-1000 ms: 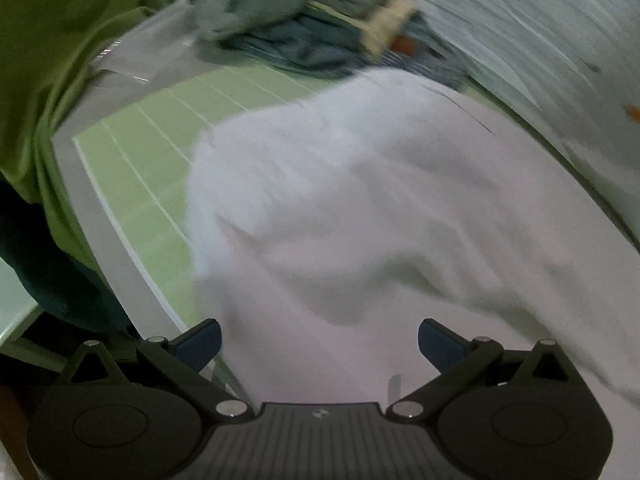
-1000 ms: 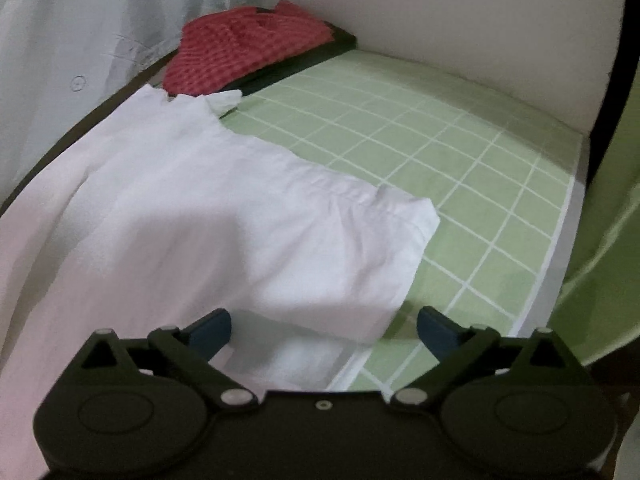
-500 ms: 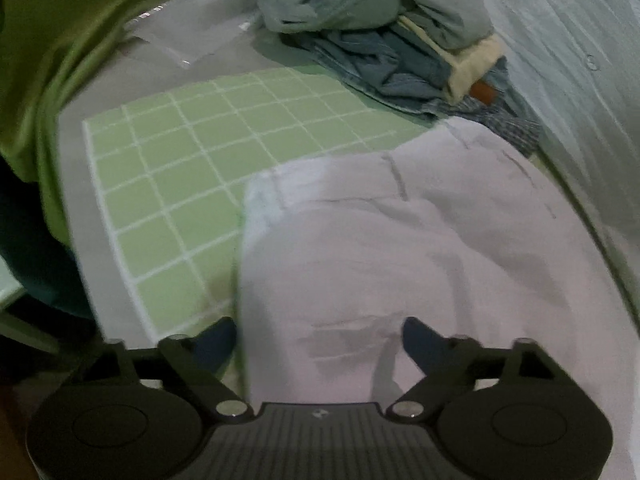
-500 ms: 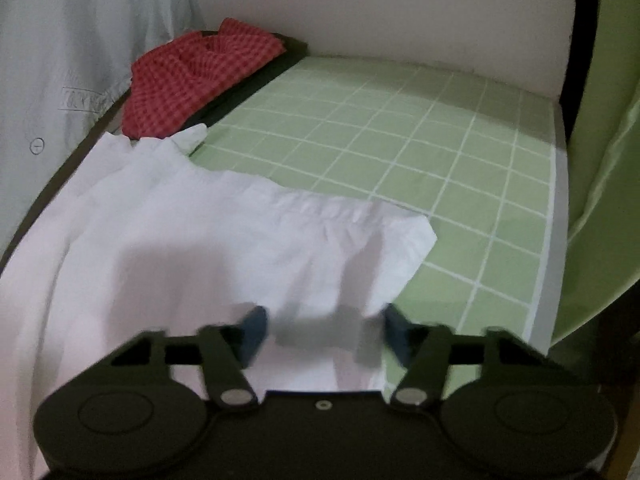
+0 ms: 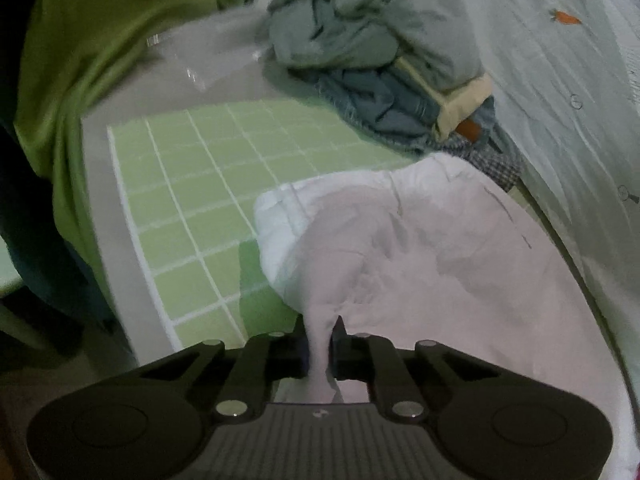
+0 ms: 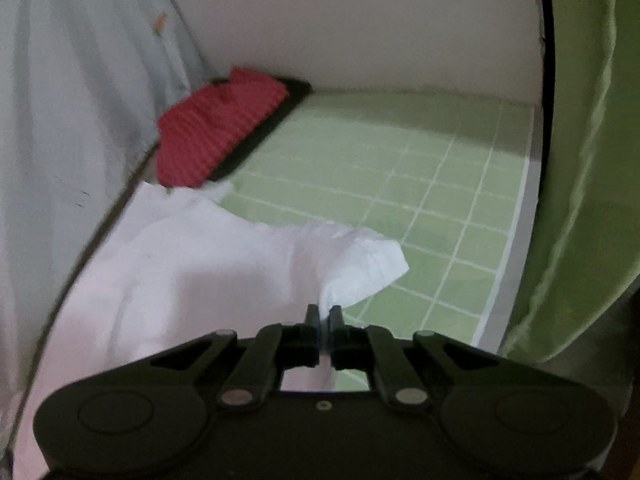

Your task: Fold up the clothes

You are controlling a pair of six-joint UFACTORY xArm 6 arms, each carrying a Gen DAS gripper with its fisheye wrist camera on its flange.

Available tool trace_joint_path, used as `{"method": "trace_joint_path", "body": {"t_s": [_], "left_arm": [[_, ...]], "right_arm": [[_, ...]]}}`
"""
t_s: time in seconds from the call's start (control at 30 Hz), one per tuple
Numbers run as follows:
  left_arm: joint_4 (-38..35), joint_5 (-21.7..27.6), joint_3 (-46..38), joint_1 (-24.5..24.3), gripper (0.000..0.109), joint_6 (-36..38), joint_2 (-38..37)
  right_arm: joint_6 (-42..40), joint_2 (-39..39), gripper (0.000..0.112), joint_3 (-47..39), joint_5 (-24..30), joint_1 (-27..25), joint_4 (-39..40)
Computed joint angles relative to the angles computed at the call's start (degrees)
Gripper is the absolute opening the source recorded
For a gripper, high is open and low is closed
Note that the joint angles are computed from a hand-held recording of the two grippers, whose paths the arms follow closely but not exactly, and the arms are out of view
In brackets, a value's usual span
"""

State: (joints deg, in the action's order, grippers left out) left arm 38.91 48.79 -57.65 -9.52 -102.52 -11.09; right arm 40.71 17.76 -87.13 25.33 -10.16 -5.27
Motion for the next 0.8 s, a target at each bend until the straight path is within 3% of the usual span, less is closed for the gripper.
{"method": "trace_joint_path", "body": {"t_s": [0.2, 0.47, 0.63, 0.8], "left_arm": [[1.54, 9.27, -0.88, -4.23, 0.010, -3.02, -5.59], [9.17, 17.78, -10.34, -7.85, 0.010, -3.91, -7.46], [14.09, 15.35, -16.46, -6.78, 0.010, -3.05, -2.94], [12.73, 11.23, -19.12, -4.39, 0.009, -4.13, 2.57]], "right_arm": [[-1.80, -7.46, 0.004, 3.57, -3.66, -0.31, 2.33], [-6.78, -7.66, 0.003, -5.65, -9.01, 0.82, 11.32], [-11.11, -3.31, 0.003, -14.47, -17.27, 1.87, 12.56], [-8.90, 4.86, 0.003, -24.27, -16.09, 2.52, 9.47]]}}
